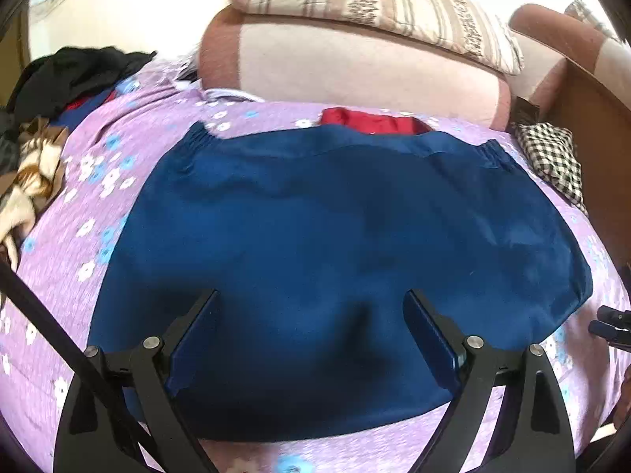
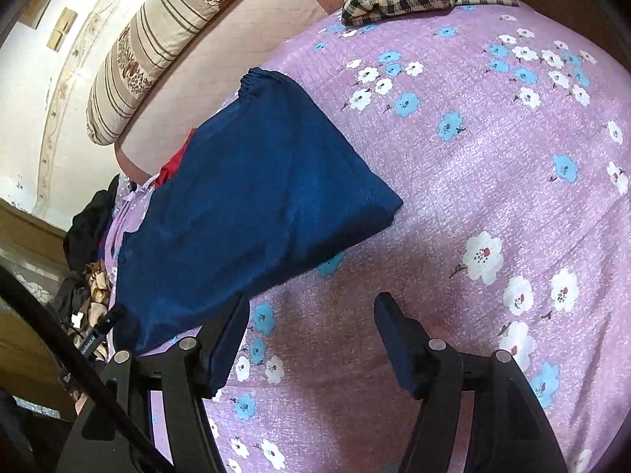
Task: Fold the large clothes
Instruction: 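Press and smooth the folded navy bundle with both grippers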
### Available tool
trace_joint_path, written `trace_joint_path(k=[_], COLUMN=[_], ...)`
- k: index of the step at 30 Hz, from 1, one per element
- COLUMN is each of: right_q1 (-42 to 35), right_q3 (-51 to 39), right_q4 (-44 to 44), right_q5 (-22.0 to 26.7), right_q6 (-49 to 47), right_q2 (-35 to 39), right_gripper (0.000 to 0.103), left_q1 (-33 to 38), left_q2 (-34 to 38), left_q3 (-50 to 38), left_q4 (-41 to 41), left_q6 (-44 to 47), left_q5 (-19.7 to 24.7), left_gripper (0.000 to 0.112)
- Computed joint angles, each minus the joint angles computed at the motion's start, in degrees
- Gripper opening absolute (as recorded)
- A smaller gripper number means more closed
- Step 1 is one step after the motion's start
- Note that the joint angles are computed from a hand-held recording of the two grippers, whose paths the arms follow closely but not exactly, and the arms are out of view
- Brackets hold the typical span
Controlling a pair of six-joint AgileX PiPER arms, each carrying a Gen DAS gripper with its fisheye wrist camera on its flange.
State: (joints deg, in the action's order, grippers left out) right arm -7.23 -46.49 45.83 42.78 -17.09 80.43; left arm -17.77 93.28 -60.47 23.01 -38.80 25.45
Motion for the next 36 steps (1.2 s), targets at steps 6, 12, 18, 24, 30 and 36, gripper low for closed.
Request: trace_joint_path(k=[6,12,18,24,30,36], right_q1=[-0.32,-1.66,-2.61,-2.44,1.07,0.27], right_q3=[-0.39,-0.79,-0.2,-0.55,-3.65,-6.54], right_q4=[2.28,8.29,11.27,17.28,22.71,30.1], right_q5=[-0.43,-0.75,0.58,-0.45,-4.21,-2.2], right_q6=[-1.66,-6.0,-7.57,-9.76,-10.81,-16.6], right_q2=[1.32,4.02,4.06,6.63,10.82,16.09], right_gripper=[0.071,0.072,0.072,0.072,0.075,0.075], left_q1=[-2.06,-2.36,-2.62,-2.52,-0.15,-1.23], left_q2=[6.32,9.08,9.16,17.61,31.14,32.09], left_q3=[-5.69,-7.85,-11.23,-24.62,-43.27,-43.12], left_q4=[-3.85,-6.34,-7.45,-9.63,-14.33,-9.93], left_q6=[3.53,4.23,4.63,6.63,8.11,5.26], left_q5=[2.58,4.3,3.57,9.3,18.43,17.86], left_gripper=[0.092,0.092,0.092,0.092,0.092,0.094])
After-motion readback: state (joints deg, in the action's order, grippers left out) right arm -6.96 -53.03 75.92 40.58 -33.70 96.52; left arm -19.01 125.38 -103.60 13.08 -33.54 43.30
